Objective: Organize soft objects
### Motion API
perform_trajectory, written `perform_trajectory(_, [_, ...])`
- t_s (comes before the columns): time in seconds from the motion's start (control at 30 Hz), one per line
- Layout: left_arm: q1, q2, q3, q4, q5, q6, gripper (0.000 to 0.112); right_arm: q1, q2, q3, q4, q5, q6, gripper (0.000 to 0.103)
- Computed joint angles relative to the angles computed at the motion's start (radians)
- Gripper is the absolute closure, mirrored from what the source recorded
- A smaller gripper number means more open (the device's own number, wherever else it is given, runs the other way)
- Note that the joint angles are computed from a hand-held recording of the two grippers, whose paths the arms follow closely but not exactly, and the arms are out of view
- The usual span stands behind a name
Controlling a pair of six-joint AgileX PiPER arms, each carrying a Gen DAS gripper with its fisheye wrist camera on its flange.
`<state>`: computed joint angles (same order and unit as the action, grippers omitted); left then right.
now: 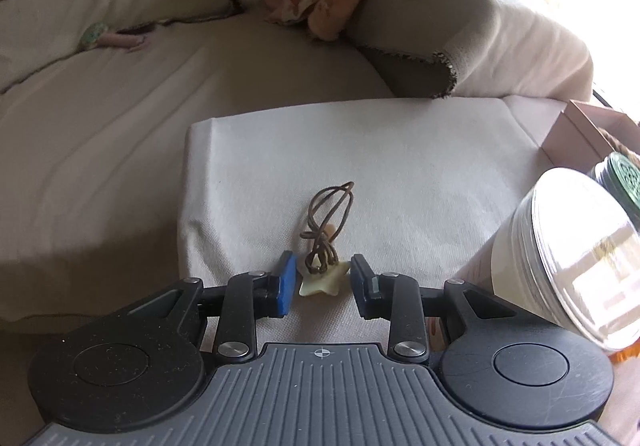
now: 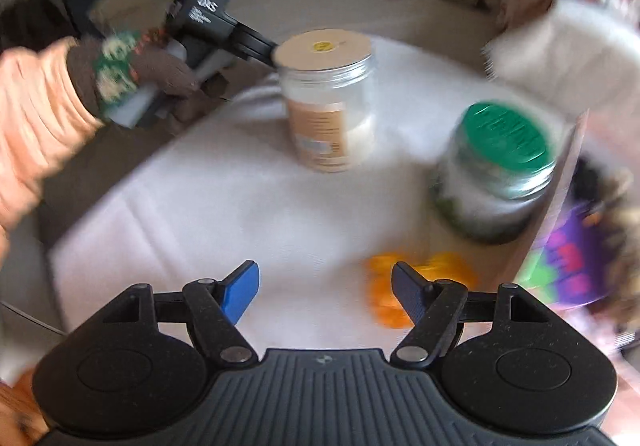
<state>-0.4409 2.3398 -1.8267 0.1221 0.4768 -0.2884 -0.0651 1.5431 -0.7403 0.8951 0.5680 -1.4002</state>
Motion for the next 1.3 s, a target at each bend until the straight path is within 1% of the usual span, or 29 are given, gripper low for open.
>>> perform_trajectory(0.07, [-0.001,0.003,-0.007,0.005,0.007,-0.013,0.079,0.045,-0.022,0.032,-0.050,-0.127,0.030,0.029])
perform_trajectory(0.13, [0.001,0.002,-0.005,0.002,0.005,-0.008,0.079,0.087,-0.001,0.043,-0.093,-0.230,0.071,0.030])
perform_trajectory(0.2, [-0.001,0.001,-0.002,0.006,0.000,-0.007,0.079,0.133,0.042,0.029,-0.206,-0.291,0.228,0.032])
perform_trajectory(0.23, [-0.002,0.000,0.001,0.009,-0.004,-0.006,0.079,0.142,0.064,0.012,-0.248,-0.283,0.281,0.035])
perform_trajectory(0.27, [-0.002,-0.002,0.009,0.012,-0.012,-0.006,0.079,0.134,0.081,-0.013,-0.254,-0.235,0.294,0.039])
perform_trajectory(0.3, [-0.002,-0.003,0.014,0.014,-0.018,-0.007,0.079,0.106,0.096,-0.040,-0.219,-0.147,0.267,0.041])
perform_trajectory(0.37, [-0.002,-0.009,0.030,0.019,-0.032,-0.008,0.079,0.019,0.121,-0.081,-0.073,0.053,0.146,0.042])
perform_trajectory(0.4, [-0.003,-0.012,0.037,0.025,-0.038,-0.011,0.079,-0.017,0.117,-0.085,-0.021,0.119,0.102,0.042])
perform_trajectory(0.43, [-0.003,-0.014,0.043,0.030,-0.046,-0.012,0.079,-0.040,0.101,-0.084,-0.001,0.145,0.070,0.042])
perform_trajectory(0.47, [-0.004,-0.015,0.048,0.036,-0.052,-0.016,0.079,-0.049,0.079,-0.072,0.013,0.131,0.042,0.042])
perform_trajectory(0.53, [-0.007,-0.019,0.060,0.054,-0.064,-0.033,0.079,-0.035,0.052,-0.042,0.013,0.049,0.038,0.040])
perform_trajectory(0.63, [-0.013,-0.024,0.080,0.096,-0.085,-0.070,0.079,0.004,0.072,-0.034,-0.040,-0.025,0.123,0.036])
perform_trajectory(0.73, [-0.018,-0.027,0.093,0.135,-0.099,-0.105,0.079,0.061,0.113,-0.031,-0.069,-0.099,0.189,0.036])
perform_trajectory(0.77, [-0.021,-0.028,0.098,0.154,-0.105,-0.125,0.079,0.076,0.133,-0.033,-0.066,-0.122,0.195,0.034])
perform_trajectory(0.8, [-0.024,-0.030,0.106,0.179,-0.113,-0.150,0.080,0.090,0.124,-0.011,-0.025,-0.156,0.160,0.034])
perform_trajectory(0.83, [-0.028,-0.034,0.118,0.212,-0.123,-0.181,0.080,0.107,0.119,-0.002,-0.018,-0.179,0.156,0.039])
perform_trajectory(0.87, [-0.031,-0.036,0.128,0.243,-0.135,-0.211,0.081,0.117,0.112,0.006,-0.022,-0.193,0.153,0.054])
perform_trajectory(0.9, [-0.034,-0.041,0.144,0.283,-0.152,-0.252,0.081,0.130,0.101,0.015,-0.029,-0.213,0.146,0.064])
perform_trajectory(0.93, [-0.036,-0.045,0.160,0.321,-0.168,-0.292,0.081,0.135,0.099,0.011,-0.048,-0.211,0.156,0.080])
perform_trajectory(0.97, [-0.038,-0.048,0.169,0.353,-0.177,-0.326,0.082,0.129,0.100,-0.005,-0.083,-0.180,0.188,0.084])
perform_trajectory(1.0, [-0.041,-0.050,0.175,0.381,-0.182,-0.357,0.082,0.109,0.098,-0.019,-0.104,-0.136,0.206,0.084])
perform_trajectory(1.03, [-0.043,-0.051,0.177,0.402,-0.182,-0.381,0.083,0.101,0.099,-0.027,-0.108,-0.116,0.213,0.084])
perform_trajectory(1.07, [-0.046,-0.053,0.179,0.423,-0.181,-0.401,0.084,0.098,0.095,-0.028,-0.115,-0.111,0.221,0.085])
perform_trajectory(1.1, [-0.048,-0.056,0.180,0.436,-0.182,-0.412,0.090,0.096,0.091,-0.028,-0.115,-0.108,0.221,0.085])
perform_trajectory(1.23, [-0.050,-0.069,0.169,0.405,-0.165,-0.364,0.090,0.064,0.069,-0.045,-0.100,-0.034,0.192,0.086])
perform_trajectory(1.3, [-0.051,-0.075,0.173,0.391,-0.165,-0.347,0.090,0.064,0.057,-0.043,-0.075,-0.033,0.156,0.086])
